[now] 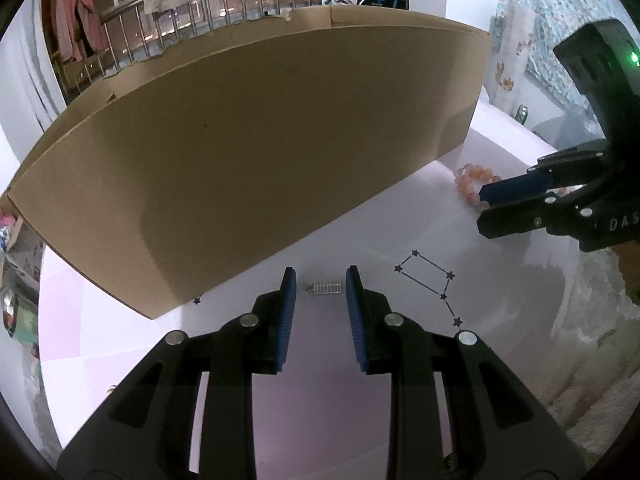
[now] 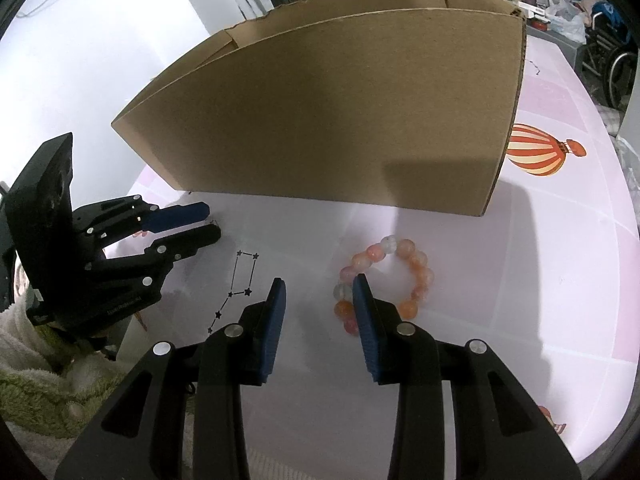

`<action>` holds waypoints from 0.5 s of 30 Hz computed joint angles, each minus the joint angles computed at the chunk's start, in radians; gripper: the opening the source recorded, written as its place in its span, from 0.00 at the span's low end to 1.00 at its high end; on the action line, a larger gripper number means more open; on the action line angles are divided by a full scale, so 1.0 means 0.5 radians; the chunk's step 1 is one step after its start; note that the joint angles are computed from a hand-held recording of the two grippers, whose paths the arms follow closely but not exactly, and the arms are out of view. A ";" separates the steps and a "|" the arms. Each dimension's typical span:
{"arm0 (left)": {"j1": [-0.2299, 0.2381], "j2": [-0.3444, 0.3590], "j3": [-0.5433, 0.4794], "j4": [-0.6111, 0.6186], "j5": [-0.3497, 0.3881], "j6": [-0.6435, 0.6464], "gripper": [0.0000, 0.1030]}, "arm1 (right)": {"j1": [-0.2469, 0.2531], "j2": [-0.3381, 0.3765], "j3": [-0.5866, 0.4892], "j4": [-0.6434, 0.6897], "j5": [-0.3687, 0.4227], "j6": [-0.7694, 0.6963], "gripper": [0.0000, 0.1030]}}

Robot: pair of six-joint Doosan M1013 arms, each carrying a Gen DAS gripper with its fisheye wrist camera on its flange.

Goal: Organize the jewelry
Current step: 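Lower the open right gripper over the pink-orange bead bracelet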

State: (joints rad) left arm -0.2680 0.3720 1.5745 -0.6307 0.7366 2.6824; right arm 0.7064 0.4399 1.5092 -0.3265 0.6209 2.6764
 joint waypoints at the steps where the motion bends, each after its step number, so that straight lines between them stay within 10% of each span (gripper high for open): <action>1: 0.003 0.005 -0.009 -0.004 0.025 -0.009 0.21 | 0.000 0.000 0.000 -0.001 0.000 0.000 0.34; 15: -0.009 -0.006 -0.001 0.020 0.011 -0.034 0.13 | -0.002 -0.003 0.004 -0.015 0.006 0.006 0.34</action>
State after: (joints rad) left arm -0.2723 0.3692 1.5740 -0.6210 0.7421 2.6654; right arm 0.7056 0.4382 1.5110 -0.3341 0.6240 2.6796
